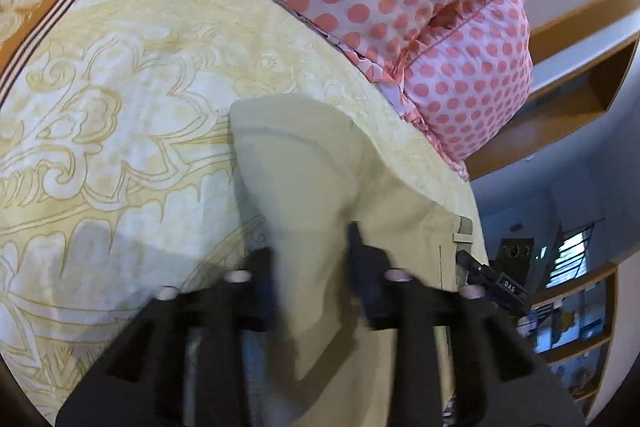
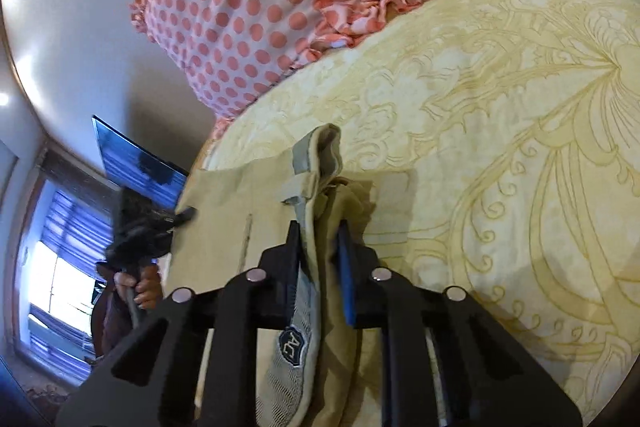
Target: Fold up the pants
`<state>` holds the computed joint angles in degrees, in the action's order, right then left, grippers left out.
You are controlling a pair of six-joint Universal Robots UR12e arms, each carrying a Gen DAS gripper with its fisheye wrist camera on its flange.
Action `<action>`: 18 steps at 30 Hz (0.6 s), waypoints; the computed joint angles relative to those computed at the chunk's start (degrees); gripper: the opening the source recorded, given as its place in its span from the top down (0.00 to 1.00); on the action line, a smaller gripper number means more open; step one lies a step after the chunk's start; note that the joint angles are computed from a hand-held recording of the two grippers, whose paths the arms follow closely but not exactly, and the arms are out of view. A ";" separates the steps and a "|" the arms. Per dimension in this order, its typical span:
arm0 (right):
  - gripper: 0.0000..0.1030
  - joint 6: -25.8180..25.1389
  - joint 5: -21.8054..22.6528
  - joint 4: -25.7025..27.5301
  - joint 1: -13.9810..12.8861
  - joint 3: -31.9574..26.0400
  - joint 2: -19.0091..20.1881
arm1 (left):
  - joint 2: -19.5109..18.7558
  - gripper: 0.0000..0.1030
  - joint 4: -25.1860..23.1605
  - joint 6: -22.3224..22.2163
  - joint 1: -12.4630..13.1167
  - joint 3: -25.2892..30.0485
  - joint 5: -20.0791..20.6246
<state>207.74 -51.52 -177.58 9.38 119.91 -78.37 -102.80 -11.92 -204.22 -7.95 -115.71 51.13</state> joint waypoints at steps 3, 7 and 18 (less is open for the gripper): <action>0.85 1.13 1.92 -1.14 -0.48 -0.60 0.52 | 0.39 0.84 -0.35 1.64 -0.83 0.75 2.48; 0.86 0.64 1.74 -0.77 -0.72 -3.28 1.62 | -0.42 0.84 0.14 2.87 -1.90 3.58 5.46; 0.78 -2.34 -11.29 8.94 -0.59 -11.53 6.68 | -8.93 0.74 -7.24 0.20 -5.61 15.76 17.75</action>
<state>205.41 -62.81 -168.65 8.79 108.38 -71.69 -111.73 -19.16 -204.02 -13.56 -99.95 68.87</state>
